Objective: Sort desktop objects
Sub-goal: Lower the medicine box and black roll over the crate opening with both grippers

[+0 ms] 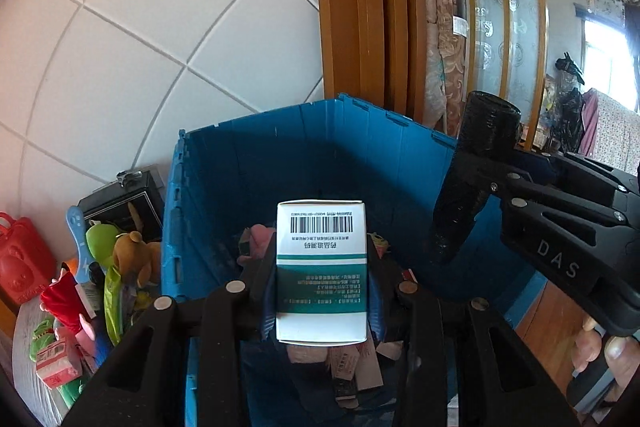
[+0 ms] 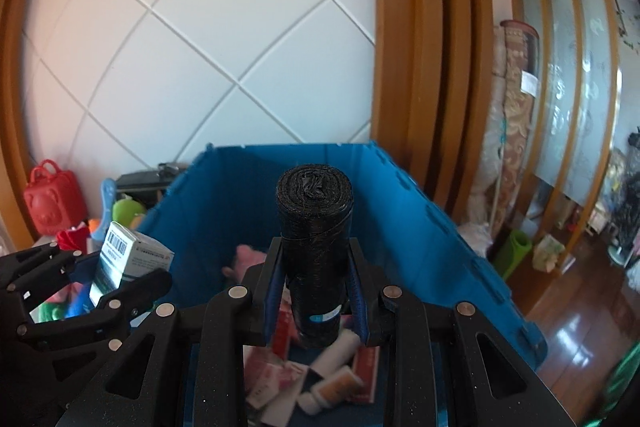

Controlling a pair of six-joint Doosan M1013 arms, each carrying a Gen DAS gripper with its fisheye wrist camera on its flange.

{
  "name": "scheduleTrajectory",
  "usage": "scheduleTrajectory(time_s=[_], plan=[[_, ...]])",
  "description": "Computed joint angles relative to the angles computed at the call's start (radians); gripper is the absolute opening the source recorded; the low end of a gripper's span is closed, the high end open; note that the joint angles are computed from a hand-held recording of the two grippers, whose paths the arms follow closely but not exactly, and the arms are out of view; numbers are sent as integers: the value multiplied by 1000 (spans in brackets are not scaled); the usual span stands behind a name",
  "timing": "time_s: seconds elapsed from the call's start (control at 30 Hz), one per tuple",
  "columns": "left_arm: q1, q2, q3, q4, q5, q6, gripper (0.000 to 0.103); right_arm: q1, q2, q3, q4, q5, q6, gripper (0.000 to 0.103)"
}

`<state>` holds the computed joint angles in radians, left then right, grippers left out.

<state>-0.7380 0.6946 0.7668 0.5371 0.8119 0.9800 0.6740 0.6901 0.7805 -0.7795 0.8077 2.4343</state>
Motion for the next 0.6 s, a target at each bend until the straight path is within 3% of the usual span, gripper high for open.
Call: scheduleTrajectory(time_s=[0.23,0.5,0.6], plan=[[-13,104,-168,-69,147,63,35,-38,-16,44,41,17,-11,29],[-15,169,-277,-109,219,102,35,-61,28,-19,123,150,-117,29],[-17,187,-309,-106,243,103,35,-70,28,-14,144,157,-124,29]])
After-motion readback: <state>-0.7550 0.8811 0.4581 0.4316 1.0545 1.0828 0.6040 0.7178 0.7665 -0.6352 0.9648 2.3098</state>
